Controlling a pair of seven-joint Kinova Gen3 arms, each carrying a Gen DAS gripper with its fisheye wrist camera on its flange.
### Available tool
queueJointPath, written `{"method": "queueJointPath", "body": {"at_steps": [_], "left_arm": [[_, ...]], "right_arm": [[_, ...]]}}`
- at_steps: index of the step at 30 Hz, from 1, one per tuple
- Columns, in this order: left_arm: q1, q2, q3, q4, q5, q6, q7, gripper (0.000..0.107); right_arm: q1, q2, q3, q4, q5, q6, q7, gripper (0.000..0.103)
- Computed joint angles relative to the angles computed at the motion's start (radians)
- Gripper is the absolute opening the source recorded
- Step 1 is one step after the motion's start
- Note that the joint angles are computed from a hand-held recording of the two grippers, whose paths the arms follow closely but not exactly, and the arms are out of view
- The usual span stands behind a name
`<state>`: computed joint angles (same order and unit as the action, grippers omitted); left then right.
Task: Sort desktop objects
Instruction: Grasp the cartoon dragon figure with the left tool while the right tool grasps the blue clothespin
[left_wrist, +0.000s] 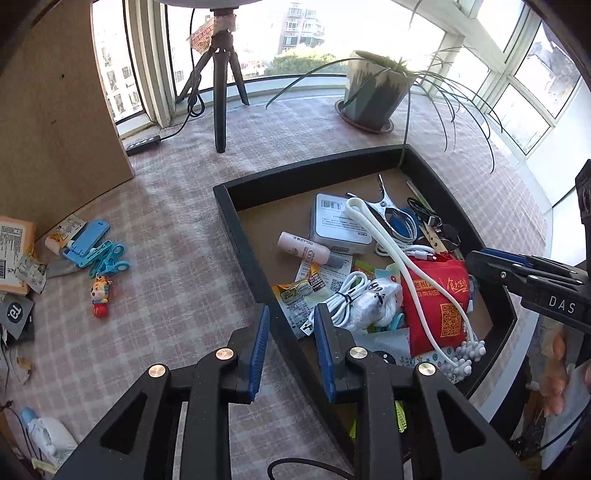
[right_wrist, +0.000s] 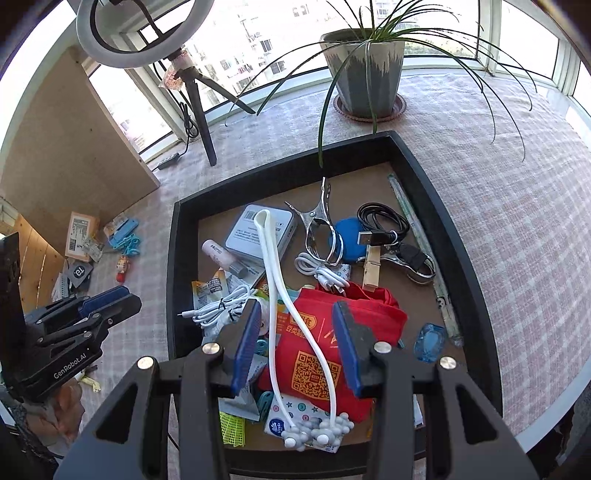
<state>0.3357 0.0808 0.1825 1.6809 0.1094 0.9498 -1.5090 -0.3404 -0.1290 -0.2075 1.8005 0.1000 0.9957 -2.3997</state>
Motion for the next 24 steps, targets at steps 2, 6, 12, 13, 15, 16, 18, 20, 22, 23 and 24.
{"method": "queueJointPath", "body": {"at_steps": [2, 6, 12, 13, 15, 16, 18, 20, 22, 23, 24], "left_arm": [[-0.017, -0.005, -0.015, 0.019, -0.002, -0.002, 0.001, 0.029], [-0.070, -0.008, -0.051, 0.050, -0.002, -0.004, 0.009, 0.034], [-0.177, 0.023, -0.105, 0.050, 0.009, -0.002, 0.002, 0.050], [-0.190, 0.033, -0.110, 0.049, 0.004, -0.004, -0.001, 0.050], [-0.204, 0.052, -0.118, 0.044, -0.031, -0.008, 0.015, 0.050], [-0.216, 0.061, -0.122, 0.045, -0.033, -0.014, 0.012, 0.050], [-0.235, 0.081, -0.129, 0.048, -0.039, -0.027, 0.012, 0.050], [-0.249, 0.106, -0.131, 0.042, -0.042, -0.036, 0.004, 0.050], [-0.245, 0.138, -0.133, 0.022, -0.069, -0.030, 0.022, 0.050], [-0.244, 0.148, -0.133, 0.017, -0.075, -0.031, 0.030, 0.050], [-0.244, 0.158, -0.132, 0.012, -0.077, -0.036, 0.033, 0.050]], "right_arm": [[-0.009, 0.023, -0.001, -0.015, -0.009, -0.011, 0.020, 0.040], [-0.040, 0.085, -0.002, -0.065, -0.028, -0.033, 0.082, 0.040], [-0.118, 0.240, -0.005, -0.217, -0.032, -0.027, 0.195, 0.040], [-0.130, 0.271, -0.005, -0.251, -0.040, -0.023, 0.228, 0.040], [-0.147, 0.335, -0.002, -0.320, -0.070, -0.013, 0.293, 0.040], [-0.156, 0.369, -0.002, -0.356, -0.085, -0.009, 0.323, 0.040], [-0.168, 0.440, 0.003, -0.433, -0.115, 0.009, 0.380, 0.040], [-0.186, 0.516, 0.011, -0.522, -0.132, 0.044, 0.419, 0.040], [-0.206, 0.589, 0.021, -0.609, -0.140, 0.079, 0.454, 0.039], [-0.217, 0.620, 0.027, -0.649, -0.141, 0.095, 0.467, 0.039], [-0.227, 0.649, 0.034, -0.686, -0.140, 0.112, 0.479, 0.038]]}}
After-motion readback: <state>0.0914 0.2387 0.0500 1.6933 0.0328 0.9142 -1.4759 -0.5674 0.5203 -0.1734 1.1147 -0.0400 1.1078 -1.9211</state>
